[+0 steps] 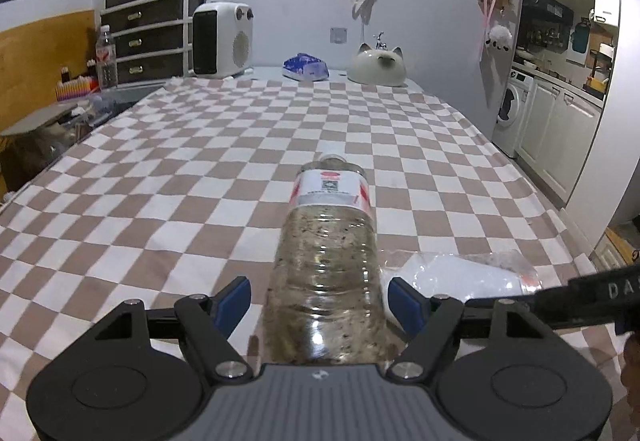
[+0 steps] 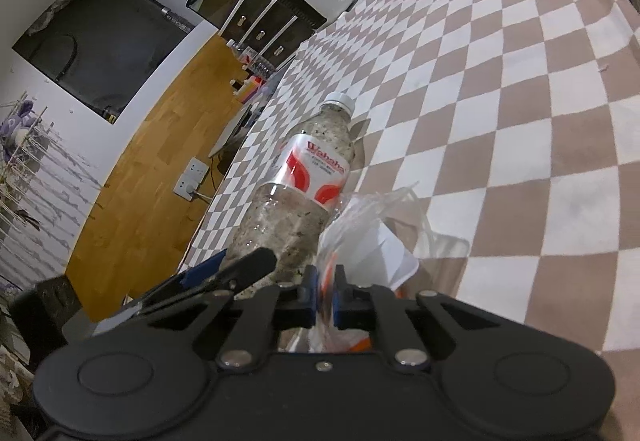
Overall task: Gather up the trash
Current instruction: 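Lift the bottle and plastic bag and carry them toward the trash bin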
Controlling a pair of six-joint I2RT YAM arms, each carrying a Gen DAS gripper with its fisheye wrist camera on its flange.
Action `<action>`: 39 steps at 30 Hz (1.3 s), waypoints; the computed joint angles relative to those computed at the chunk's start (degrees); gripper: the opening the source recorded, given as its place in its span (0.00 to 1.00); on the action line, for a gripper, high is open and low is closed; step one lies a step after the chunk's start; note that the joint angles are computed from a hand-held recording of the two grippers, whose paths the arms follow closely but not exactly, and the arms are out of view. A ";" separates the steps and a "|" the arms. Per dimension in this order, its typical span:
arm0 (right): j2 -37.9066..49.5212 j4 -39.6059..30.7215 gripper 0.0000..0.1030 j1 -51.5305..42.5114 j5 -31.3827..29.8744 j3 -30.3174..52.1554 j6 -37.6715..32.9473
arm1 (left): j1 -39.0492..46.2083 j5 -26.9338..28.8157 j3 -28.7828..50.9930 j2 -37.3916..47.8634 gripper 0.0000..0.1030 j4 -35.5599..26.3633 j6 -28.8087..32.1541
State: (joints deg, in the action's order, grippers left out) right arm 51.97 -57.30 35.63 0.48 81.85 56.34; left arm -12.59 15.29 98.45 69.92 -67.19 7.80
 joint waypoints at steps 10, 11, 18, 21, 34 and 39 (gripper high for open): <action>1.31 -4.58 0.07 4.49 5.55 3.80 -1.01 | -3.08 -3.12 2.28 2.18 0.61 -0.12 -3.52; 1.26 -4.97 0.07 4.86 6.10 4.02 -1.00 | -3.19 -3.32 1.73 1.70 0.61 0.18 -3.49; 0.14 -7.25 0.07 7.44 9.32 4.89 -0.19 | -4.78 -5.40 -0.64 -1.09 0.61 0.65 -3.69; 0.49 -8.67 0.07 9.68 11.52 6.09 0.16 | -7.78 -9.32 1.41 0.08 0.62 -0.96 -3.13; -0.34 -14.99 0.07 18.65 20.45 8.79 5.05 | -10.19 -13.05 4.19 2.67 0.61 -3.94 -2.77; -0.95 -17.08 0.06 21.54 23.89 9.96 6.39 | -11.81 -14.01 1.46 -0.83 0.61 -3.19 -5.83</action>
